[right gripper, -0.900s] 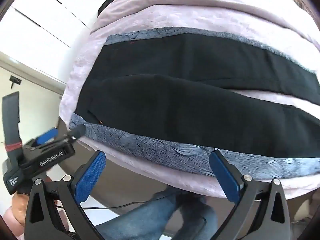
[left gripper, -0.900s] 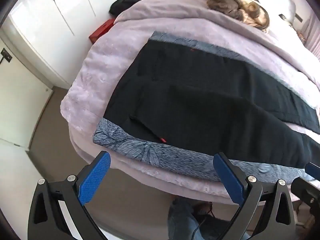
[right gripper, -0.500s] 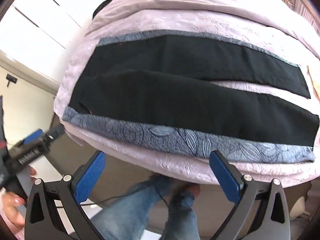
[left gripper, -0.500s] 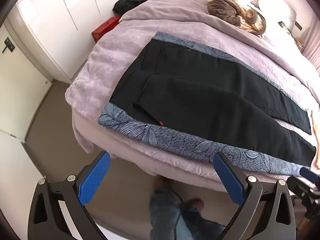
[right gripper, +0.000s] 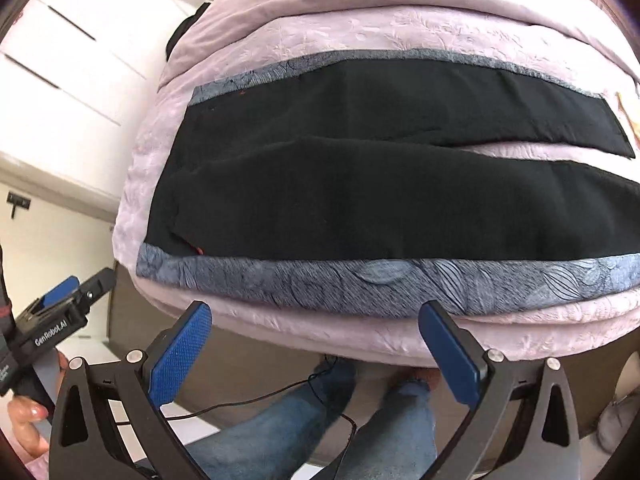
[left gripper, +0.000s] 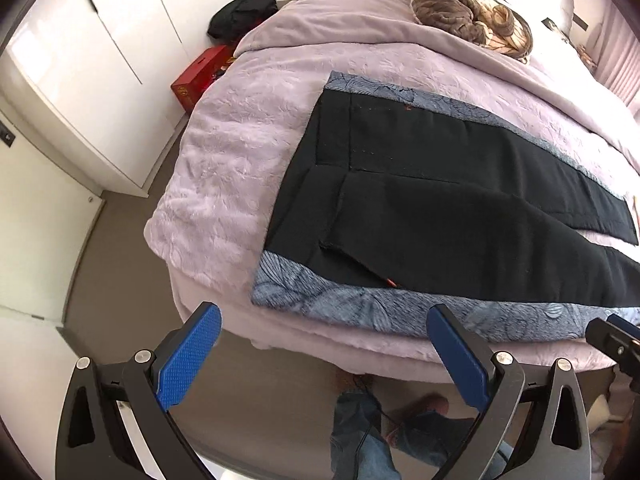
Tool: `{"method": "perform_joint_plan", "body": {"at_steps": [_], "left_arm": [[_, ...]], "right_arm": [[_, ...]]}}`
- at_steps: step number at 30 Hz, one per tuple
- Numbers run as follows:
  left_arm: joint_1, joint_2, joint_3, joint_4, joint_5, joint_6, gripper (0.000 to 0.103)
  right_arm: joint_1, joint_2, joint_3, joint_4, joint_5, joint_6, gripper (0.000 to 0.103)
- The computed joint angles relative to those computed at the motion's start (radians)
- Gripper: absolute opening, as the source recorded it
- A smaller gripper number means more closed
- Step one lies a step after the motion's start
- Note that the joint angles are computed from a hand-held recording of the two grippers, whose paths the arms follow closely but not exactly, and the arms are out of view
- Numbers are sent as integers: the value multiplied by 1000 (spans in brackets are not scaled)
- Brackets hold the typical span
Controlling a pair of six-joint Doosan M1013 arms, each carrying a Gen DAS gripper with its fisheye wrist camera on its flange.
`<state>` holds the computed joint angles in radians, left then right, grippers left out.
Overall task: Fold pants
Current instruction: 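Move both grippers toward the grey patterned hem of the black trousers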
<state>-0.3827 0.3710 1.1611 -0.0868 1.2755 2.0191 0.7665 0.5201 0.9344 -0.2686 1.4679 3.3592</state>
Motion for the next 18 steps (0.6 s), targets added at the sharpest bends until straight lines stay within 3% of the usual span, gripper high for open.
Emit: {"method": "perform_joint_plan", "body": {"at_steps": [18], "left_arm": [[-6, 69, -69, -2, 53, 55, 103]], "right_arm": [[-39, 49, -83, 63, 82, 7, 103]]}}
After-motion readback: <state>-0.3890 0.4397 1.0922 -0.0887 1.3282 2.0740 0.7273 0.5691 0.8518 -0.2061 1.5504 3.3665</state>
